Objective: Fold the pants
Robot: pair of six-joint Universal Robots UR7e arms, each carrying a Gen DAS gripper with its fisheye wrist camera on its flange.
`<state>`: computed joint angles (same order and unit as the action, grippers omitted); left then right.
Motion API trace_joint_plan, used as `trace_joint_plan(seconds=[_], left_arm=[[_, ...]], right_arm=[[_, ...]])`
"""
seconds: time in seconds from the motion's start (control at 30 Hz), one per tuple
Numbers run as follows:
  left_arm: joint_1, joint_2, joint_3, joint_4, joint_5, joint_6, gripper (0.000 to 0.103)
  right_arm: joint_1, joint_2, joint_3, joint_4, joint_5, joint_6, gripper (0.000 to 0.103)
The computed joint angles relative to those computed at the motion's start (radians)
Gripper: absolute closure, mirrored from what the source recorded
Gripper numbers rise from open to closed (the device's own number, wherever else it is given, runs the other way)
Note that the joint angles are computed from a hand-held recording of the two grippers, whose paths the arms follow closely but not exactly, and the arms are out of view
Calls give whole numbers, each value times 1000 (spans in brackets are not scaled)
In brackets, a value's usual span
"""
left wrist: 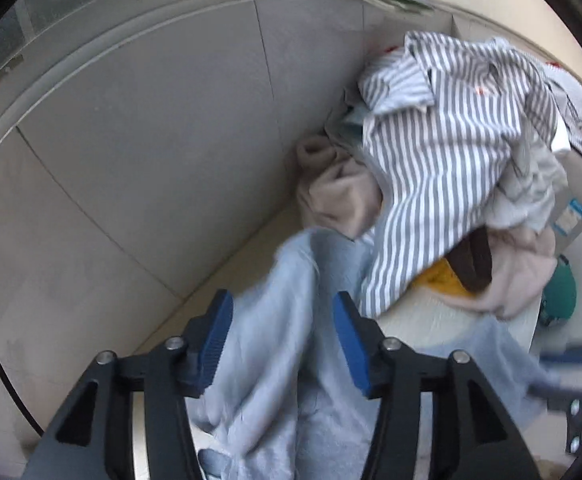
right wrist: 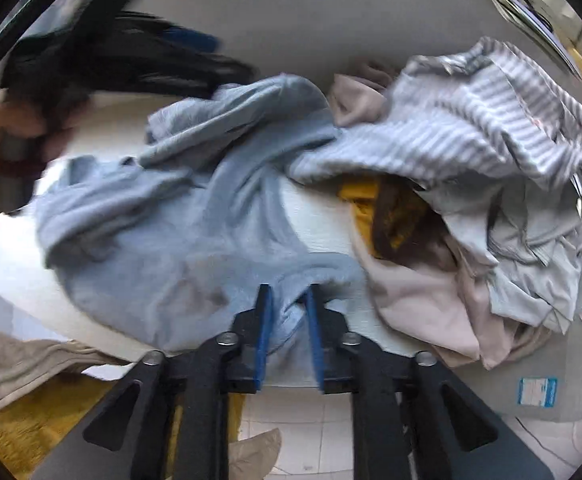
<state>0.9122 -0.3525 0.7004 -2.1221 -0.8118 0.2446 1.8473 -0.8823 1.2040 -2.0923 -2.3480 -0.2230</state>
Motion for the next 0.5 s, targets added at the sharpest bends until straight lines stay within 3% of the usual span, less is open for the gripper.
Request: trace_joint_plan(seconds=[0.07, 0.2, 0.3, 0.37, 0.5], left_arm=[[2, -29, 38, 1, 3, -33, 47], [12, -150, 195, -25, 21, -182, 44], [16, -251, 322, -44, 51, -275, 44], [16, -330, 425, -54, 94, -361, 43], [15, -462, 591, -25, 174, -538, 43]], right_arm=[[-7, 6, -10, -22, 3, -14, 78], [4, 33, -49, -88, -24, -76, 60], [18, 57, -66, -175, -42, -159, 58], [22, 71, -84, -195, -3, -206, 57], [32, 116, -141, -120, 78, -247, 57]])
